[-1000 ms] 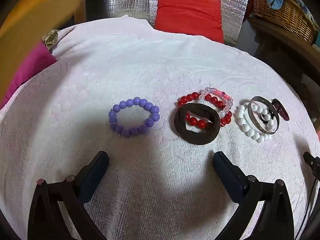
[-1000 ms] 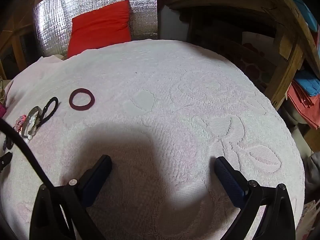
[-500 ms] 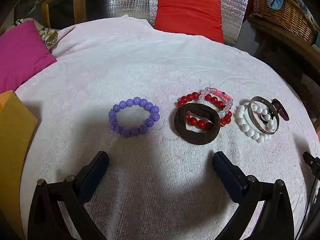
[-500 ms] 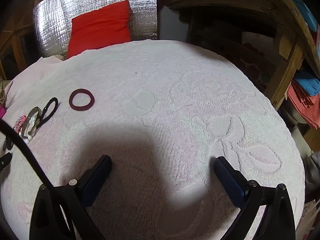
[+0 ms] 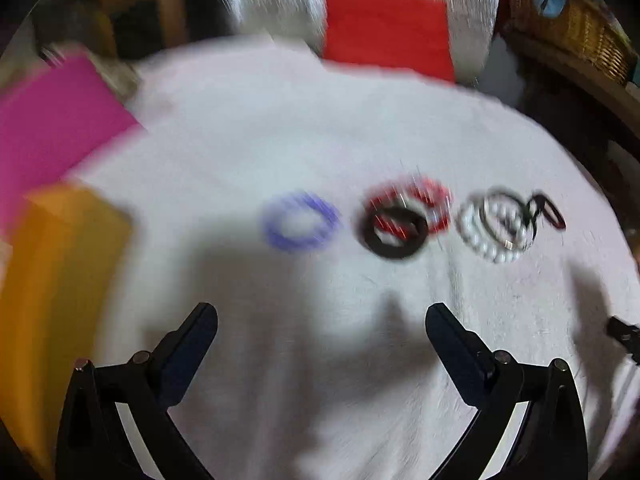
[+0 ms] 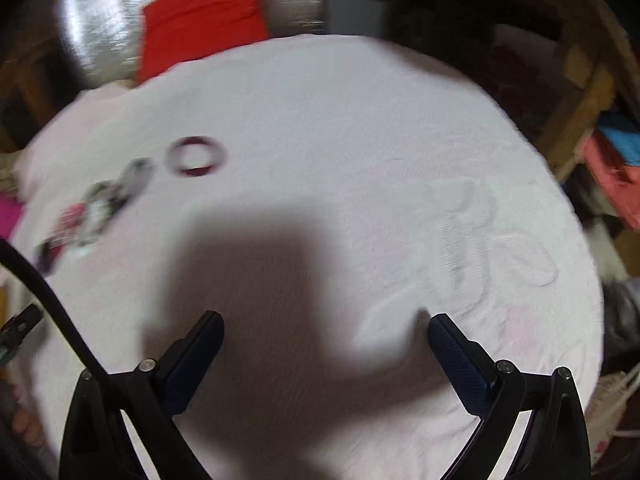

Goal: Organize jewelry

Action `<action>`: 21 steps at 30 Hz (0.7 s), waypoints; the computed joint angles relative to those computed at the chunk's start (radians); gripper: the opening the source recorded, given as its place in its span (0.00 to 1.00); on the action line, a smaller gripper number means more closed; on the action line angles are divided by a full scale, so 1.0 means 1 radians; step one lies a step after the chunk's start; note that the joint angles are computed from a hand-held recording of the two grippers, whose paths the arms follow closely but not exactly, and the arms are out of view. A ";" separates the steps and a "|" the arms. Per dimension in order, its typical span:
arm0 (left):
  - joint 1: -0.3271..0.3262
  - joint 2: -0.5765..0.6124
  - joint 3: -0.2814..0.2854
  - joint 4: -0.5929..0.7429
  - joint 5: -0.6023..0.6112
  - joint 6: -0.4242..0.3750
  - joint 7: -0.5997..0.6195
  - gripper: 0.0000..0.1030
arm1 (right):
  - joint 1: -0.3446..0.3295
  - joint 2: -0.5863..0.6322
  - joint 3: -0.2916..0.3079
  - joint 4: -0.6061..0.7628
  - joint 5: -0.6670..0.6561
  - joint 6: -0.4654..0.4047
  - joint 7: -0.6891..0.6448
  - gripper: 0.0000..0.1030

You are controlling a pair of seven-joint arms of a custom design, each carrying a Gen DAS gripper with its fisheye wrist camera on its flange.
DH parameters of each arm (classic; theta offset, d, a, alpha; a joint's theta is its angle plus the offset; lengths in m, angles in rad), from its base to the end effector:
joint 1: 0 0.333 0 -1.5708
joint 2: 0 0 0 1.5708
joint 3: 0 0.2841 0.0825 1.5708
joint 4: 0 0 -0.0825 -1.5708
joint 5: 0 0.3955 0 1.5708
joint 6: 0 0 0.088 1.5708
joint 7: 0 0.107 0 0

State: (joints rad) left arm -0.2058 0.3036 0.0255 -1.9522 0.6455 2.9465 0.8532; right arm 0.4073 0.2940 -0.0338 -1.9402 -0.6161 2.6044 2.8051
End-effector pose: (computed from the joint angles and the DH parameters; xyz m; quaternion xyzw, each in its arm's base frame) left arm 0.6320 -0.1563 0.3562 -0.6399 0.6785 -0.2473 0.2628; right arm 0.5931 0.2464 0.3315 -0.5399 0.7975 -0.2017 0.1783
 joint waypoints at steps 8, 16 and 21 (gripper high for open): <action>-0.041 -0.456 0.056 -0.268 0.603 -0.036 -0.465 1.00 | 0.083 -0.271 0.058 -0.154 -0.443 -0.052 0.327 1.00; 0.041 -0.769 -0.012 -0.467 0.558 -0.011 -0.422 1.00 | 0.059 -0.512 0.243 -0.263 -0.564 -0.138 0.453 1.00; 0.081 -0.847 -0.052 -0.517 0.490 -0.001 -0.377 1.00 | 0.019 -0.578 0.327 -0.290 -0.648 -0.107 0.608 1.00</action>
